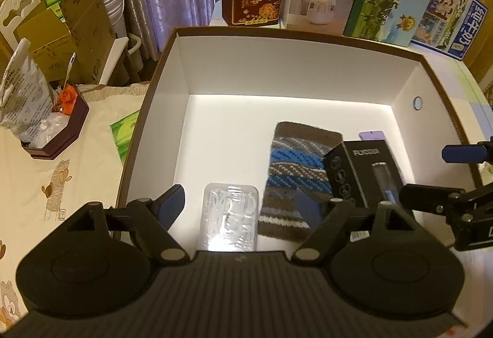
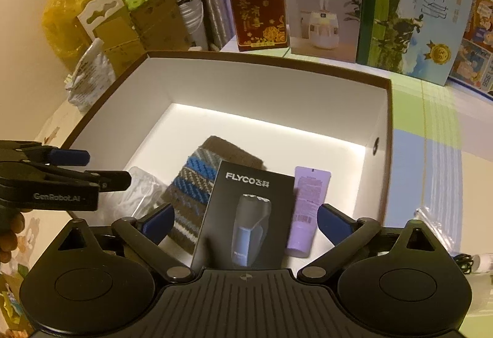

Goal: Organize objects
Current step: 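Lower both items into the box and open both tools, then move both tools away from the box toward the loose items on the table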

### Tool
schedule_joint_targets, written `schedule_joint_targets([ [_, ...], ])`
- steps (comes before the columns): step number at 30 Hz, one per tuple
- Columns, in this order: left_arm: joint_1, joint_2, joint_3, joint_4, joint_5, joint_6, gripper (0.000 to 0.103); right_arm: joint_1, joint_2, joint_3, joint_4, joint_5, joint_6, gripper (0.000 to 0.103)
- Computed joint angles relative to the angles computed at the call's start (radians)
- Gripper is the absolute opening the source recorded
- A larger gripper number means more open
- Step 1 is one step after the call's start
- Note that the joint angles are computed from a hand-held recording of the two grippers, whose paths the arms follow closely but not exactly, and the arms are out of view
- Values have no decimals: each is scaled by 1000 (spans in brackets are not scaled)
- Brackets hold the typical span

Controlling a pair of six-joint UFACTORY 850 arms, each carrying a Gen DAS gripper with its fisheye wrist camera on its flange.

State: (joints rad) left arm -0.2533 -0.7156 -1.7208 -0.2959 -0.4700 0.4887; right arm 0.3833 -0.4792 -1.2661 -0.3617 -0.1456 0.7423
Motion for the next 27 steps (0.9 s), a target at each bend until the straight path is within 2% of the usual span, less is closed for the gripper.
schedule_joint_targets([
  [5, 0, 50, 53, -43, 10, 42, 83, 2, 39, 38, -15, 11, 19, 99],
  [14, -8, 139, 150, -121, 32, 104, 85, 10, 129, 123, -160, 39, 174, 101],
  [27, -29, 273, 303, -199, 61, 132, 87, 27, 253, 252, -459, 60, 508, 101],
])
